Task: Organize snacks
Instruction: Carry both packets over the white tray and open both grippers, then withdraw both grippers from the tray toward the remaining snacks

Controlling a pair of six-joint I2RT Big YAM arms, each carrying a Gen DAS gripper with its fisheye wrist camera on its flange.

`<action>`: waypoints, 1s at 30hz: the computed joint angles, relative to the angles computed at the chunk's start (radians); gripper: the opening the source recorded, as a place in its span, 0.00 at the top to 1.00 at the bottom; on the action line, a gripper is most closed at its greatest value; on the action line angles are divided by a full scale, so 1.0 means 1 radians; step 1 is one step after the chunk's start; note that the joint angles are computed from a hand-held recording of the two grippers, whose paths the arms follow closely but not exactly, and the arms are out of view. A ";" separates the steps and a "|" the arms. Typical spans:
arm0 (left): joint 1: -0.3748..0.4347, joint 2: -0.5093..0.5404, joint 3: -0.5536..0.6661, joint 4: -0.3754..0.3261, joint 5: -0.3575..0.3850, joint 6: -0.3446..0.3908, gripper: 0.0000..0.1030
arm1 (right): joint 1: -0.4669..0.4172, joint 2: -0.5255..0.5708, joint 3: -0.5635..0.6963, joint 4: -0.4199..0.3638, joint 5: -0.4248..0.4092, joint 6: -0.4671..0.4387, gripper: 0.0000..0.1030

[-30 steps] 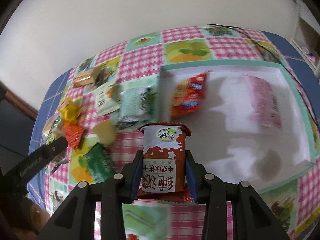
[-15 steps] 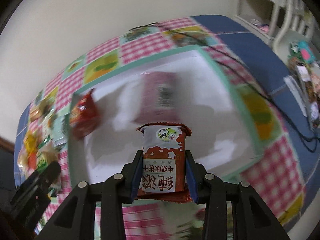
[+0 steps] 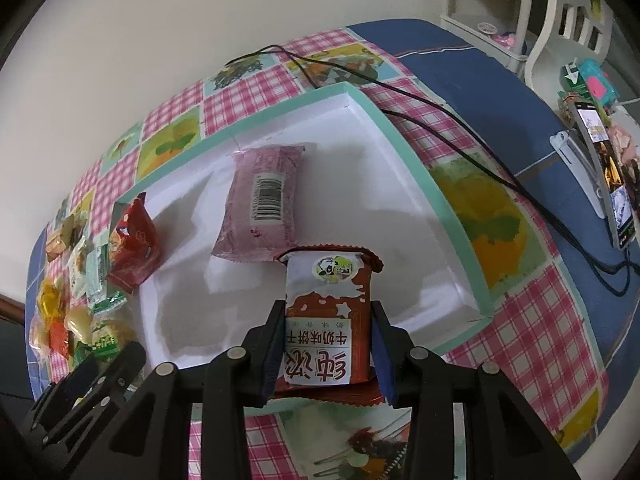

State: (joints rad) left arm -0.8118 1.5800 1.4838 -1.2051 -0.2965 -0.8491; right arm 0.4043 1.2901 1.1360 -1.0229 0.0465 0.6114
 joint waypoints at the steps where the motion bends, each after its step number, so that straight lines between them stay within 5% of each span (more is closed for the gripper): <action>1: 0.001 0.000 0.000 0.000 0.003 0.001 0.50 | 0.000 0.000 -0.001 0.001 -0.005 0.000 0.59; 18: 0.022 -0.039 0.008 -0.040 -0.021 -0.044 0.44 | 0.026 -0.008 0.019 -0.007 0.006 -0.004 0.58; 21: 0.042 -0.053 -0.016 -0.053 -0.022 -0.078 0.26 | 0.037 0.005 0.024 -0.015 -0.001 -0.011 0.52; 30: 0.083 -0.105 -0.088 -0.050 -0.053 -0.145 0.08 | 0.083 0.017 0.039 -0.015 0.043 -0.030 0.27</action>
